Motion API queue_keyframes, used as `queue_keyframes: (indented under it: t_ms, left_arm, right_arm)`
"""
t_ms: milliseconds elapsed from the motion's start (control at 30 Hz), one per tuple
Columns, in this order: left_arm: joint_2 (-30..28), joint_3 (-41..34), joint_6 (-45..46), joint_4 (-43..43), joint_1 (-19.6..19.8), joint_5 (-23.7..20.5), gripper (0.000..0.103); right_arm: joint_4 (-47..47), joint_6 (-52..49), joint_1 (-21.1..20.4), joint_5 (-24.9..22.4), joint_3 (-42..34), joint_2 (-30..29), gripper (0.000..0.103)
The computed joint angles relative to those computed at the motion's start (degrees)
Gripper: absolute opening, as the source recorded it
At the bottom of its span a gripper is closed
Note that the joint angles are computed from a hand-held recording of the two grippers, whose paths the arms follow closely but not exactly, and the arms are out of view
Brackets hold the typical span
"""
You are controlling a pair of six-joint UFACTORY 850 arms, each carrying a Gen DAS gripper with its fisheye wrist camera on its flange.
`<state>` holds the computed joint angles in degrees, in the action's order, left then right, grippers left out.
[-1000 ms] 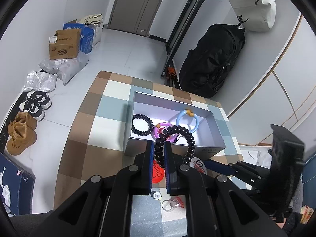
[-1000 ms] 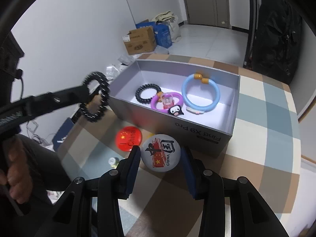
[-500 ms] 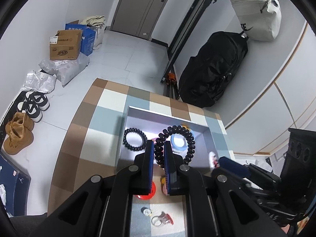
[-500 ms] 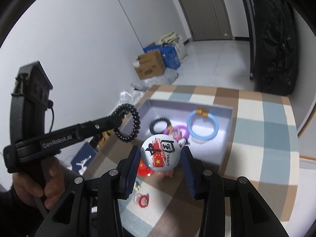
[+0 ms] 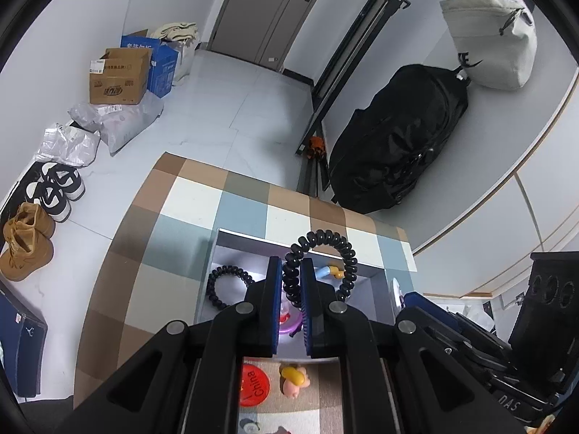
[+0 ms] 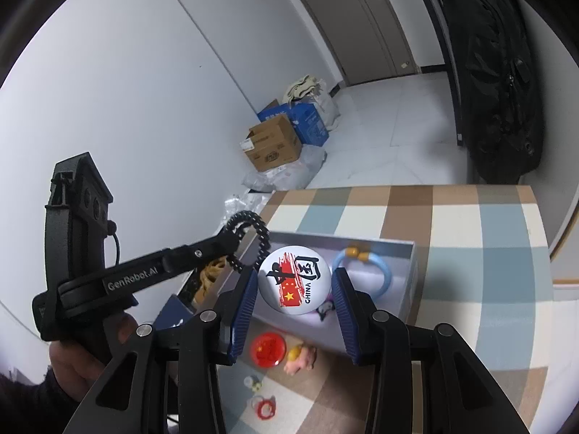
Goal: Organize jewelry
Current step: 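Lower the bracelet and white badge into the grey box and open both grippers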
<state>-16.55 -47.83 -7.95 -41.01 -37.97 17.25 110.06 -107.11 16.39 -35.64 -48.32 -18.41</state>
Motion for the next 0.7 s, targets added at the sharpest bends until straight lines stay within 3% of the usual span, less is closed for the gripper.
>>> queue_keyframes:
  t_ms: [233,700]
  left_arm:
    - [-2.41,-2.95,1.92,0.42,0.91,-3.38,0.005]
    - [-5.26,-5.77,-7.18,9.73,2.25,-8.16,0.005]
  right_arm:
    - [0.05,1.48,0.41,1.67,-3.02,-2.84,0.041]
    - [-3.98,9.0,-1.1,3.67,-5.97,-5.65,0.041]
